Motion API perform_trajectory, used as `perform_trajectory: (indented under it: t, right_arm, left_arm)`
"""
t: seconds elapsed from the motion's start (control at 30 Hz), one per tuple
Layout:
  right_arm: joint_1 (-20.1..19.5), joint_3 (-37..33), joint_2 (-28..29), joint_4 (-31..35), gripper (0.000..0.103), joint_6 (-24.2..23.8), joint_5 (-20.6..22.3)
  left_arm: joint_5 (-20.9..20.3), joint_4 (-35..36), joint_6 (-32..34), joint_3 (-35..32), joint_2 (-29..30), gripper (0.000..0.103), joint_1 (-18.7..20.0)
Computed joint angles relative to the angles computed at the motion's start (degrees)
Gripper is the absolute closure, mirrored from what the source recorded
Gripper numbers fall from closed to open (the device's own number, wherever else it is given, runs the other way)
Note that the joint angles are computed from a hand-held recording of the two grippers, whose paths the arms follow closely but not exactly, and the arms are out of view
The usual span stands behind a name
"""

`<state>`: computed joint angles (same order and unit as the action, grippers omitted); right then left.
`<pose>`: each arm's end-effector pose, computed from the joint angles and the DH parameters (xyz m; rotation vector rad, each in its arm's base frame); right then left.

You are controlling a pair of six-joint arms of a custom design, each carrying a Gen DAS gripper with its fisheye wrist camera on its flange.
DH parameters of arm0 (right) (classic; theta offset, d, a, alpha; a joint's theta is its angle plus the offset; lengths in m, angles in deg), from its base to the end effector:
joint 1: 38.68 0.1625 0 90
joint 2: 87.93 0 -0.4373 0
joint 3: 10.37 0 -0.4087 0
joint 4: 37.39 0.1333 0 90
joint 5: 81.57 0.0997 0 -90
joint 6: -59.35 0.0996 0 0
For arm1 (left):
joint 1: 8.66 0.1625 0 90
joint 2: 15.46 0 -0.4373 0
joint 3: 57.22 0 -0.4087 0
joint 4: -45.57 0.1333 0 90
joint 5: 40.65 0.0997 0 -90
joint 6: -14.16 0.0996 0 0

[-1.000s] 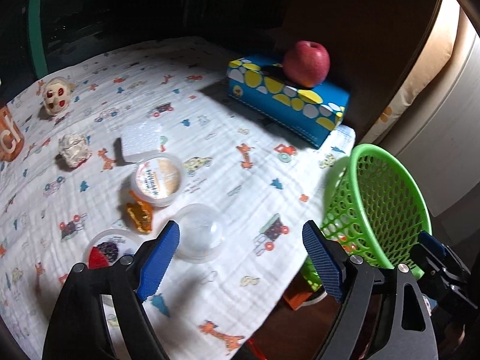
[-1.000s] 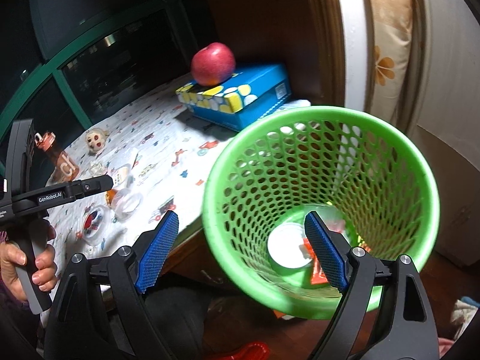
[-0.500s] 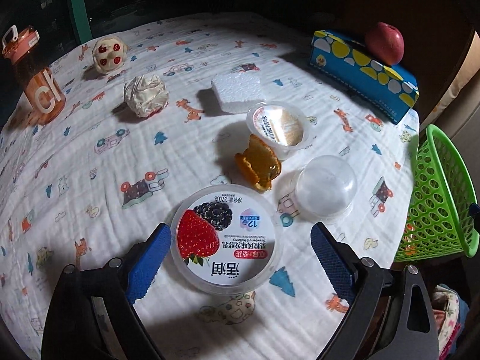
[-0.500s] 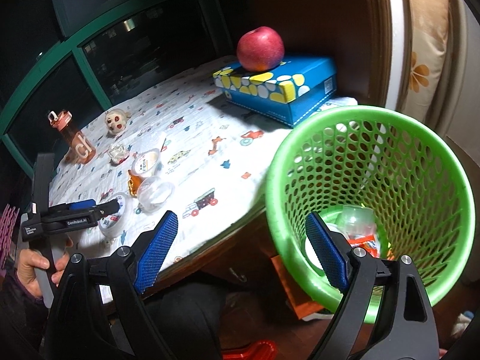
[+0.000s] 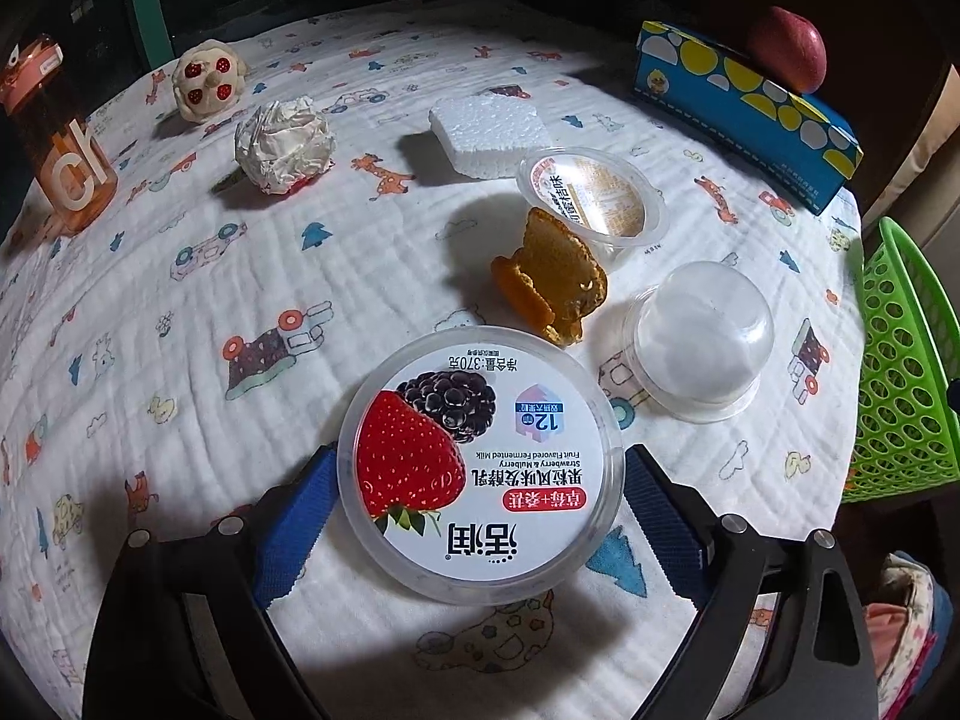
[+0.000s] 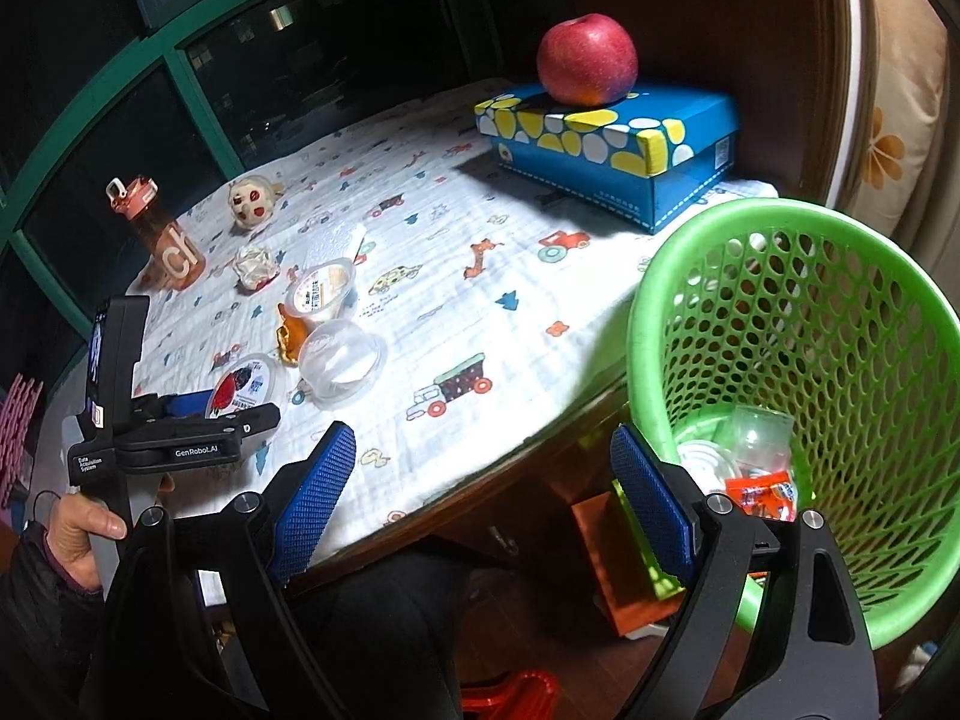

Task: Collect trash
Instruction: 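Grasp the strawberry-label yogurt tub with the left tool while the right tool grasps the clear dome lid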

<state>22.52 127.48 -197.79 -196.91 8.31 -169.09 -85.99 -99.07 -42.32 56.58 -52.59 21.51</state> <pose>-0.0494 -0.3756 0.3736 0.5217 -2.5437 0.7911 -0.3376 -0.4314 -0.0743 0.2571 2.3489 -0.5799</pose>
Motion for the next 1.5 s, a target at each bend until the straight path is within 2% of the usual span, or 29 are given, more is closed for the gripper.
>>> perform_trajectory:
  t: [0.23,0.47,0.87,1.1,1.5]
  right_arm:
    - [2.1,-0.1,2.8,-1.2,0.017,0.1,-1.7]
    - [5.3,-0.2,6.8,-3.4,0.017,-0.1,-3.5]
    - [11.9,-1.3,18.2,-9.5,0.017,-0.1,-8.6]
    - [14.3,-2.2,23.5,-14.0,0.017,-0.5,-11.7]
    - [16.2,-2.8,28.7,-19.6,0.028,-1.4,-16.0]
  left_arm:
    - [0.6,-1.9,-0.6,2.0,-2.0,0.013,-0.9]
    - [2.3,-0.5,-3.2,3.8,-5.4,0.013,-2.4]
    - [4.7,2.4,-8.7,6.8,-10.4,0.013,-4.3]
    - [4.9,3.2,-10.9,8.4,-12.0,0.013,-4.7]
    - [4.6,2.8,-11.7,9.2,-12.6,0.013,-4.5]
